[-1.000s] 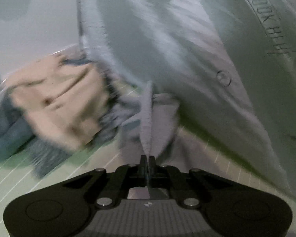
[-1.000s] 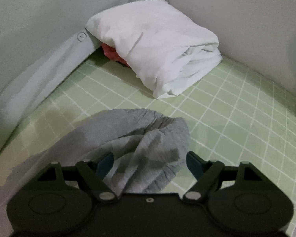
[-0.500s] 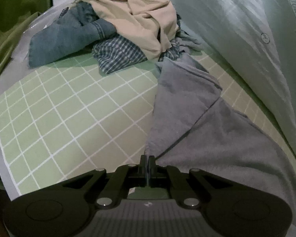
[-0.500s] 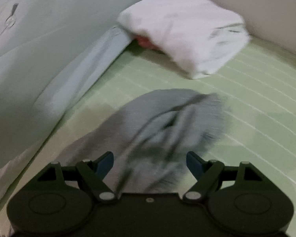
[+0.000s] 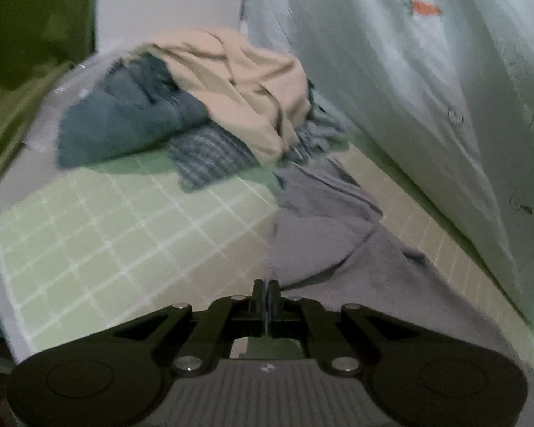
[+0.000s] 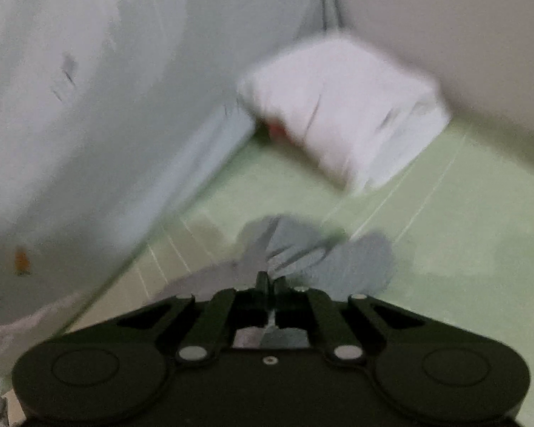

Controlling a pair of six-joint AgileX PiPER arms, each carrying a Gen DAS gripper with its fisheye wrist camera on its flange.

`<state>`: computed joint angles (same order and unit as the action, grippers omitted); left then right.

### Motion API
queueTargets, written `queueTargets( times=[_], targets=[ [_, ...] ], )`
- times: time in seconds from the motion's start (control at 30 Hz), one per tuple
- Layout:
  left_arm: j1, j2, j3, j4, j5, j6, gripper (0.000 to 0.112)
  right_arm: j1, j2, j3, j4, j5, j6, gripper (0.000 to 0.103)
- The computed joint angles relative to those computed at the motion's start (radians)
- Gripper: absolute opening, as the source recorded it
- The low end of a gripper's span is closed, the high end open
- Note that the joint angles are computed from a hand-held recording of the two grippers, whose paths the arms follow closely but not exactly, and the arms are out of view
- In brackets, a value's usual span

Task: Fold clothes
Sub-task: 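Release the sweatshirt onto the mat with both grippers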

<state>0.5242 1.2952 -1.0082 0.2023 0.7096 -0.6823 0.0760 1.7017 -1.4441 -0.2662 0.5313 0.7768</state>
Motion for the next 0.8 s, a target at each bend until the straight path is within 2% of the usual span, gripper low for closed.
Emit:
queueTargets(
  times=[0.07, 0.17, 0.27, 0.4, 0.43, 0.47, 0.5, 0.53, 0.57, 0.6, 0.67, 0.73, 0.8],
  targets=[
    [0.017, -0.054, 0.045, 0.018, 0.019, 0.014, 0.001, 0.014, -0.104, 0.114, -0.099, 0.003, 0.04, 0.003],
    [0.061, -0.119, 0.118, 0.006, 0.055, 0.074, 0.001, -0.002, -0.138, 0.229, -0.041, 0.072, -0.064, 0.003],
    [0.137, -0.167, 0.185, -0.075, 0.092, 0.172, 0.001, -0.016, -0.159, 0.331, 0.027, 0.126, -0.109, 0.003],
    [0.197, -0.178, 0.202, -0.103, 0.16, 0.287, 0.006, 0.024, -0.2, 0.381, 0.002, 0.168, -0.111, 0.007],
    [0.212, -0.178, 0.2, -0.11, 0.162, 0.312, 0.012, 0.044, -0.213, 0.387, -0.035, 0.172, -0.085, 0.02],
    [0.24, -0.18, 0.197, -0.134, 0.156, 0.36, 0.025, 0.064, -0.226, 0.394, -0.072, 0.178, -0.06, 0.038],
    [0.263, -0.181, 0.192, -0.163, 0.147, 0.413, 0.031, 0.092, -0.235, 0.397, -0.118, 0.185, -0.024, 0.046],
    [0.271, -0.186, 0.191, -0.181, 0.138, 0.444, 0.04, 0.123, -0.242, 0.397, -0.168, 0.196, 0.017, 0.059],
    [0.276, -0.192, 0.191, -0.197, 0.129, 0.473, 0.044, 0.154, -0.248, 0.397, -0.217, 0.208, 0.056, 0.066],
    [0.28, -0.187, 0.178, -0.224, 0.123, 0.528, 0.046, 0.18, -0.256, 0.397, -0.251, 0.216, 0.078, 0.069],
    [0.272, -0.163, 0.164, -0.273, 0.094, 0.645, 0.054, 0.225, -0.267, 0.397, -0.301, 0.219, 0.105, 0.081],
    [0.25, -0.121, 0.145, -0.308, 0.049, 0.759, 0.062, 0.266, -0.268, 0.394, -0.332, 0.211, 0.128, 0.084],
    [0.248, -0.048, 0.105, -0.342, 0.017, 0.81, 0.064, 0.31, -0.258, 0.376, -0.331, 0.224, 0.147, 0.084]
  ],
)
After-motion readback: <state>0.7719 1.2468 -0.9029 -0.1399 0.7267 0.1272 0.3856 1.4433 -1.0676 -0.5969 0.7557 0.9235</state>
